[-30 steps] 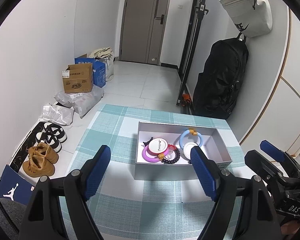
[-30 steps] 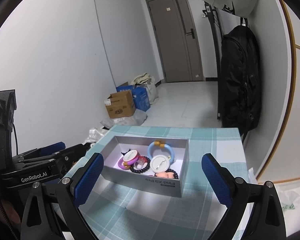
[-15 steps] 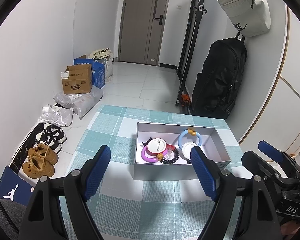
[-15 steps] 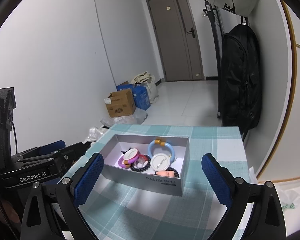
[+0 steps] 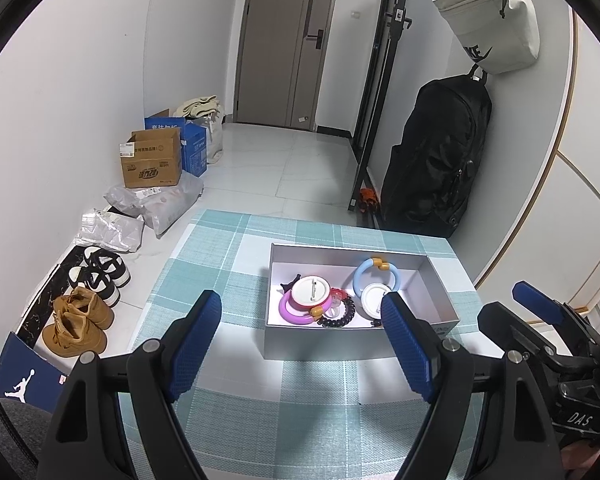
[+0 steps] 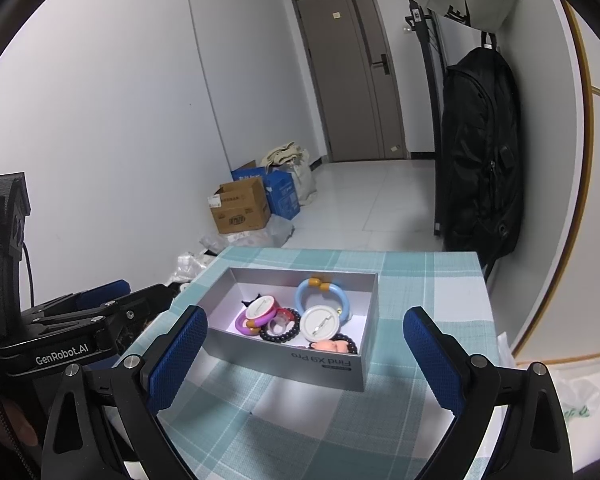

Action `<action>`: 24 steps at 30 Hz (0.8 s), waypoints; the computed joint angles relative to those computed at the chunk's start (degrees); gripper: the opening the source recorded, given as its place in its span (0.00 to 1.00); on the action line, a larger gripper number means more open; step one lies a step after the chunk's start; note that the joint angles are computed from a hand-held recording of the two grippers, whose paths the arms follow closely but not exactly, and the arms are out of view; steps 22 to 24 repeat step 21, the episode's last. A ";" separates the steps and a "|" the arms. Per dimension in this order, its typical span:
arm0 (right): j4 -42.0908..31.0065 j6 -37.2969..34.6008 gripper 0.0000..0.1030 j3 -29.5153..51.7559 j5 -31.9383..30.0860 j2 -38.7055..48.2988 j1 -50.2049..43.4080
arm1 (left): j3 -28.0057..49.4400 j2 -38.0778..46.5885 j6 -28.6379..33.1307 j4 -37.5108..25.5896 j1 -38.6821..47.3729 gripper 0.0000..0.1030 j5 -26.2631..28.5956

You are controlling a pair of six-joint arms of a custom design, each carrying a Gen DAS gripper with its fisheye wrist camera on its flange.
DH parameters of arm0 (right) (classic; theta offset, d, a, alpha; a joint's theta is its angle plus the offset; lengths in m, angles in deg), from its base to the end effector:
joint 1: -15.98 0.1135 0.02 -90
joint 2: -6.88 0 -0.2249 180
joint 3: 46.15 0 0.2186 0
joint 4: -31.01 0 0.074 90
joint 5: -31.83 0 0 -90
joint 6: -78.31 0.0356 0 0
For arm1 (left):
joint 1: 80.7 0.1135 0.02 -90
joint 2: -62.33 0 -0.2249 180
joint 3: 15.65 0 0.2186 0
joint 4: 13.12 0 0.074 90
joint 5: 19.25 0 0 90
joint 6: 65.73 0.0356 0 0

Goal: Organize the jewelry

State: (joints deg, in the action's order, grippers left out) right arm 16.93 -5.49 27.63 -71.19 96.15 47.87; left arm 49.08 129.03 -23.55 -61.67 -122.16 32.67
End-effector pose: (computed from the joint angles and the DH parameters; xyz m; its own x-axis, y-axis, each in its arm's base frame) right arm 0.2694 0.1771 0.2264 -0.4901 -0.1810 -0.8527 -0.6318 0.7476 0.2045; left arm 0.1752 -0.1255 0.2338 -0.5568 -0.2864 -0.7797 -0.2760 0.9491 -0.1515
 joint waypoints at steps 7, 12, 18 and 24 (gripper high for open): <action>-0.15 0.00 0.96 0.30 -0.18 0.46 -0.25 | 0.01 -0.04 0.11 0.09 0.02 0.76 0.20; -0.29 -0.17 0.96 0.38 -0.24 0.56 -0.32 | 0.27 0.22 0.12 -0.07 -0.07 0.76 0.23; -0.53 -0.31 0.96 0.91 0.03 1.16 -0.17 | -0.39 -0.23 0.77 0.70 -0.08 0.76 0.00; -0.82 -0.19 0.96 1.31 0.34 1.72 -0.09 | -0.56 -0.09 0.72 0.58 -0.04 0.76 -0.31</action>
